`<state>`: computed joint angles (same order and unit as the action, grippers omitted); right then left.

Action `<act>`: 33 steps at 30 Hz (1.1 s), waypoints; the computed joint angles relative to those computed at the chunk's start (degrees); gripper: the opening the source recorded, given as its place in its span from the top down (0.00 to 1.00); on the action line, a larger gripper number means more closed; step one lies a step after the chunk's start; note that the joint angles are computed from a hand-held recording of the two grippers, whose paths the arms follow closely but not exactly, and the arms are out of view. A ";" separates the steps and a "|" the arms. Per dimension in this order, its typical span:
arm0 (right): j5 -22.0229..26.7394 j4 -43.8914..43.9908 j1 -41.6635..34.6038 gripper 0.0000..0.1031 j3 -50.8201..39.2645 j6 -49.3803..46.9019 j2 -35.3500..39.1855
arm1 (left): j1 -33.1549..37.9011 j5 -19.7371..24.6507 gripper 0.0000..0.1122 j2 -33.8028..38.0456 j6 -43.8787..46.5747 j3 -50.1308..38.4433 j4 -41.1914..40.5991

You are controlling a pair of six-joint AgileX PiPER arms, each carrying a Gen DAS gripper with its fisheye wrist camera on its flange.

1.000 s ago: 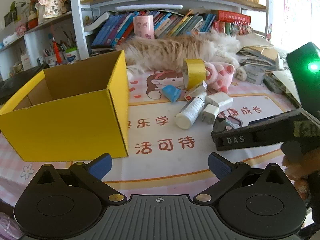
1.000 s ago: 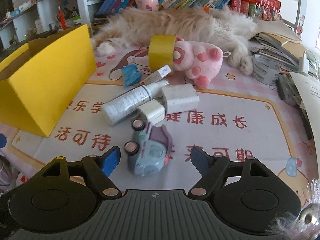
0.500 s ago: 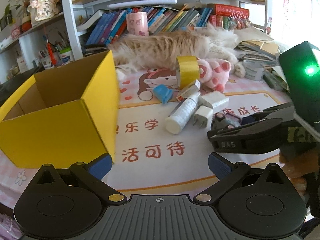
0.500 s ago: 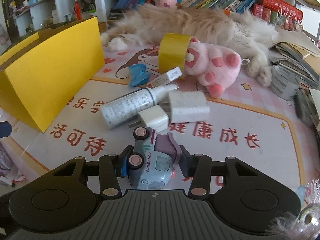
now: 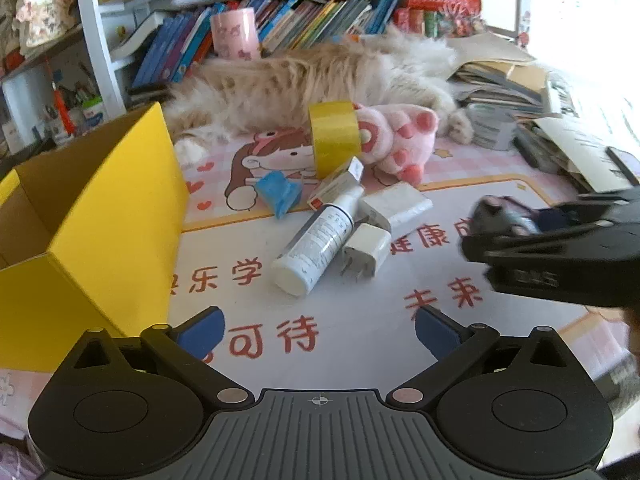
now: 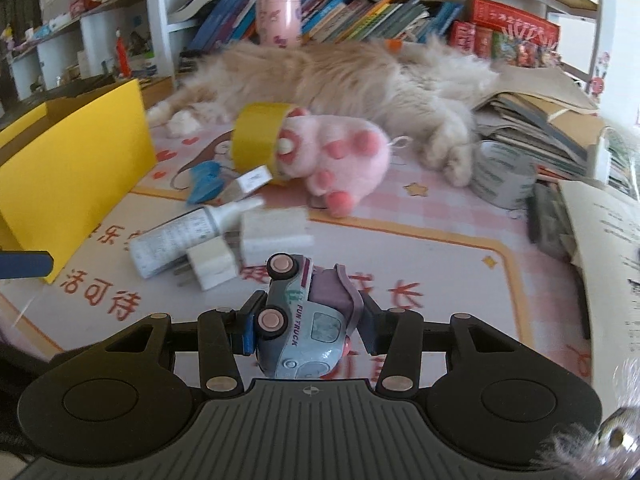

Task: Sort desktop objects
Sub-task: 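Grasp the white spray bottle with the left tool while the right tool holds the truck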

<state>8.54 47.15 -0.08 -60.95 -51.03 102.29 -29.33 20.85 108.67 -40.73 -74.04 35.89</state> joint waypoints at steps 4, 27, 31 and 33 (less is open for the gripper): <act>0.25 1.19 -1.96 0.58 0.12 -1.63 -0.02 | 0.62 1.83 0.20 3.60 2.86 -5.56 -4.64; 3.71 11.88 -6.01 0.58 -1.73 -14.25 1.72 | 4.03 12.75 0.59 18.33 26.52 -29.06 -22.06; 5.31 9.74 -6.05 0.58 -2.79 -12.44 2.53 | 4.90 13.39 0.60 19.36 29.22 -30.98 -25.84; 5.95 9.78 -6.09 0.58 -3.23 -12.55 2.86 | 5.12 12.69 0.63 18.99 29.62 -30.17 -26.51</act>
